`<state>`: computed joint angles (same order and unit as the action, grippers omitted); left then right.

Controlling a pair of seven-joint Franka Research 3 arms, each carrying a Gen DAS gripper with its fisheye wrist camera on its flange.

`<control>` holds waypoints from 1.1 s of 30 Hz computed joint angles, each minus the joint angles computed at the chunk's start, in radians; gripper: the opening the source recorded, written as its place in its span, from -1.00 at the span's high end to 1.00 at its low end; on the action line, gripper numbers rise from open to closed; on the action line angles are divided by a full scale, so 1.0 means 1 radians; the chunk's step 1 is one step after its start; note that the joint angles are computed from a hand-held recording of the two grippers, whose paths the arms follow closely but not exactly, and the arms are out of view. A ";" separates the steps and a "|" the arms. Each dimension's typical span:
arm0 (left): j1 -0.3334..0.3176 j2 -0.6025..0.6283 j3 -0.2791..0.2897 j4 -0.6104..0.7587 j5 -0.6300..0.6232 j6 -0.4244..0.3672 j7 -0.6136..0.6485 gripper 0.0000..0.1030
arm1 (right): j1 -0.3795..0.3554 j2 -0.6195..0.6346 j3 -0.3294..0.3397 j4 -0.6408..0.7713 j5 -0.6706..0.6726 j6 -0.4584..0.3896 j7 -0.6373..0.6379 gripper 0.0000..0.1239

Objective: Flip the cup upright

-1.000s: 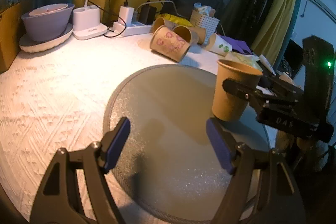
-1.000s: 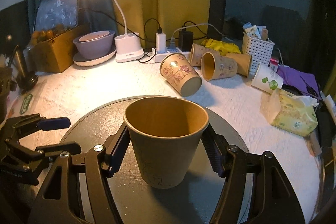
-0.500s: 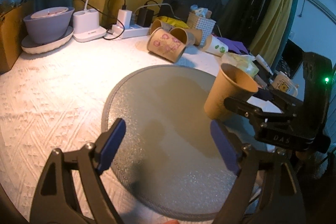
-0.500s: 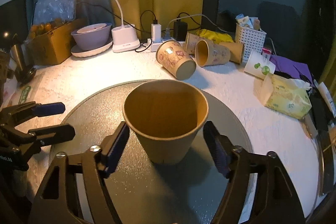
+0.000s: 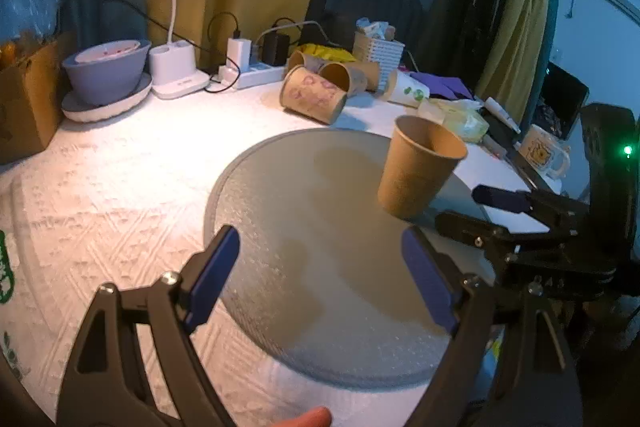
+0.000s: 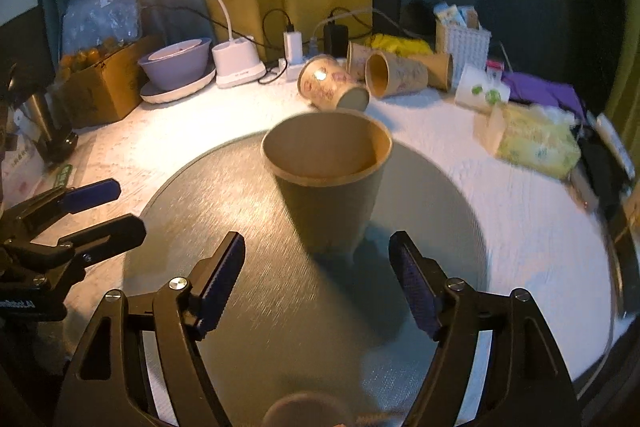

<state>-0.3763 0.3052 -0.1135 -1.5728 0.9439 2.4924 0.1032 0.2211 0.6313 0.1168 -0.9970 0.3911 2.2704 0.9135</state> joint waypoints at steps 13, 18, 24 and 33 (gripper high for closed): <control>-0.049 -0.041 -0.028 -0.007 0.086 -0.126 -0.036 -0.64 | -0.029 -0.224 -0.007 -0.320 0.072 0.110 -0.032 -0.25; -0.066 -0.064 -0.041 -0.016 0.146 -0.146 -0.057 -0.64 | -0.036 -0.287 -0.008 -0.393 0.107 0.145 -0.067 -0.25; -0.080 -0.077 -0.059 -0.003 0.199 -0.178 -0.053 -0.64 | -0.042 -0.353 -0.011 -0.459 0.159 0.183 -0.106 -0.25; -0.100 -0.102 -0.074 0.006 0.281 -0.207 -0.081 -0.64 | -0.044 -0.440 -0.020 -0.535 0.237 0.238 -0.173 -0.25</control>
<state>-0.4764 0.2035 -0.1870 -1.5665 1.2254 2.2853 0.0219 0.1770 0.1911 0.0967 -1.5318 0.6280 2.5089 0.7402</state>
